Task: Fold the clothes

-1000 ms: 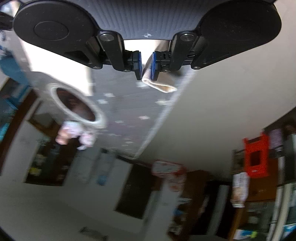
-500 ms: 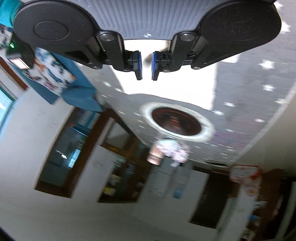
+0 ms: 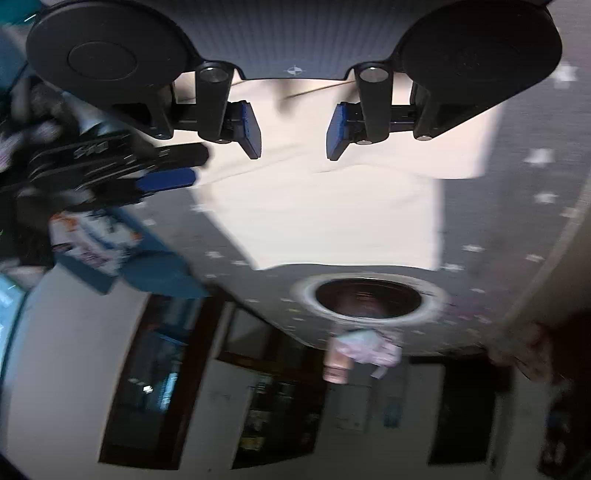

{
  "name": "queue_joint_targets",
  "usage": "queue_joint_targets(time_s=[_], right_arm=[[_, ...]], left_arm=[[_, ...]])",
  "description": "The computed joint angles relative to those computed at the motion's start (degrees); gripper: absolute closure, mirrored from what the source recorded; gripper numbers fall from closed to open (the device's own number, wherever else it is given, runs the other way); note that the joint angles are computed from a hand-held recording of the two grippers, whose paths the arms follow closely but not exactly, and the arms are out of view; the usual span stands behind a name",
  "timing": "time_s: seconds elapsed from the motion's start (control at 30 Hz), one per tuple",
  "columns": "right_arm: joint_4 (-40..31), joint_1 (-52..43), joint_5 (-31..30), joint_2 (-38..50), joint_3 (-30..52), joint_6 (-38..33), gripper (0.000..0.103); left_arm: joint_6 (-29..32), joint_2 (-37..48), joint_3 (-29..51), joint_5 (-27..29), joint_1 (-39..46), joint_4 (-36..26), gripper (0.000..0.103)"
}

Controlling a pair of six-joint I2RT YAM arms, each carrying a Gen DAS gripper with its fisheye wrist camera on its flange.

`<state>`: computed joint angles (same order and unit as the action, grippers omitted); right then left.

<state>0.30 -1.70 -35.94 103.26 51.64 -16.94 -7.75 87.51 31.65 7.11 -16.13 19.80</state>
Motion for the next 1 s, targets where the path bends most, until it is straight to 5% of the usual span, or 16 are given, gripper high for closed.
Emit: queue_joint_targets(time_s=[0.47, 0.57, 1.0], right_arm=[[-8.48, 11.64, 1.36, 11.57, 13.63, 1.85, 0.069], [-7.61, 12.21, 1.80, 11.71, 13.57, 2.69, 0.092], [-1.63, 7.92, 0.93, -3.64, 5.23, 1.15, 0.098]], left_arm=[[3.25, -5.67, -9.99, -6.01, 10.17, 2.13, 0.048], [2.84, -5.02, -10.20, -5.77, 10.93, 1.70, 0.046], [4.37, -0.18, -9.22, -11.86, 5.17, 3.76, 0.038]])
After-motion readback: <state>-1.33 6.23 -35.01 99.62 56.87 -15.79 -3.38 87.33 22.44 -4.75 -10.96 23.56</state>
